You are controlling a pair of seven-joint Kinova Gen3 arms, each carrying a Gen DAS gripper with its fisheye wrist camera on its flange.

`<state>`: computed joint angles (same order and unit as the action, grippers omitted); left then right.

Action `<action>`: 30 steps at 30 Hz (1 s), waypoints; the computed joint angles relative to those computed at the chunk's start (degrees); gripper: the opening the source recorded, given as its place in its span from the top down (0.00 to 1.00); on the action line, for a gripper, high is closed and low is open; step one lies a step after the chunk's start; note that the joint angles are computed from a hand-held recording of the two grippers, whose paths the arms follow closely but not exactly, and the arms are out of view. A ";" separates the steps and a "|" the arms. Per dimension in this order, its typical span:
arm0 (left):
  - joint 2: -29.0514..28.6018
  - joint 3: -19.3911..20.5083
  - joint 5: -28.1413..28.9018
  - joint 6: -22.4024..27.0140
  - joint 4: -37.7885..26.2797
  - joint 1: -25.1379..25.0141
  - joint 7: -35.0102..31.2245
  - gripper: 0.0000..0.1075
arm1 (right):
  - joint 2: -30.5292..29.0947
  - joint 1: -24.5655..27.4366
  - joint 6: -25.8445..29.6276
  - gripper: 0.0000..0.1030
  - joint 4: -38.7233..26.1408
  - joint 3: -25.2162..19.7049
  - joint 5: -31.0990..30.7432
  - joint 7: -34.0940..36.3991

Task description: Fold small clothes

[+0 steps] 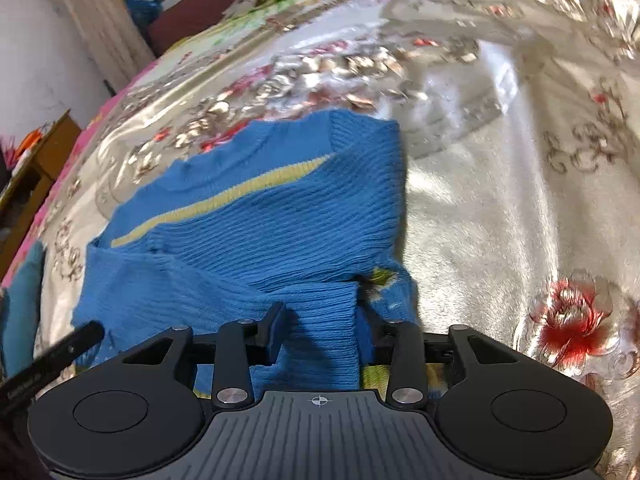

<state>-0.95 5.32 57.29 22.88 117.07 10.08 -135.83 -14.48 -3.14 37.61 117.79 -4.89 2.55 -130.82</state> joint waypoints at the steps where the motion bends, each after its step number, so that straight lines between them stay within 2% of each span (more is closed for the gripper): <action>1: -0.07 -0.03 0.26 -0.06 0.09 0.01 -0.25 0.58 | -0.26 -0.11 -0.09 0.85 -0.03 0.43 -0.46 0.29; 6: -0.22 -0.21 1.41 -0.09 0.25 -0.04 -1.15 0.58 | -2.97 0.17 -1.58 0.95 -0.07 0.74 -1.43 1.35; 12: -0.61 -0.55 3.21 -0.54 0.73 -0.02 -2.56 0.58 | -4.22 1.97 -4.28 0.97 -1.14 -0.36 -0.78 0.24; 15: -1.04 -0.80 6.12 -1.34 1.35 0.09 -5.02 0.58 | -5.80 3.60 -6.16 0.98 -1.05 -1.19 0.26 -1.42; 17: -1.36 -1.00 8.43 -2.07 1.85 0.22 -6.92 0.58 | -6.40 3.06 -6.70 0.98 -1.25 0.23 -0.37 0.12; 19: -1.14 -1.03 7.75 -2.06 1.63 0.14 -5.79 0.57 | -5.79 1.20 -5.07 0.89 -2.22 2.25 -1.21 3.53; 21: -0.88 -0.88 6.02 -1.93 1.27 0.05 -3.83 0.57 | -4.49 0.80 -1.47 0.89 -3.59 1.77 -0.40 5.70; 24: -0.96 -0.79 5.94 -2.08 1.29 0.16 -4.08 0.57 | -3.40 0.59 1.71 0.81 -3.29 1.73 -1.37 7.10; 27: -0.83 -0.65 5.22 -2.15 1.25 0.31 -3.70 0.57 | -3.53 0.52 1.10 0.73 -0.96 2.82 -3.33 7.48; 30: -0.76 -0.42 3.72 -2.50 1.14 0.50 -2.45 0.57 | -3.04 -0.68 -0.59 0.67 1.03 5.85 -7.02 10.79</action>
<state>-1.72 4.91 61.02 20.39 118.21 10.58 -138.28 -17.52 -3.82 37.02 118.82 0.97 -4.47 -120.04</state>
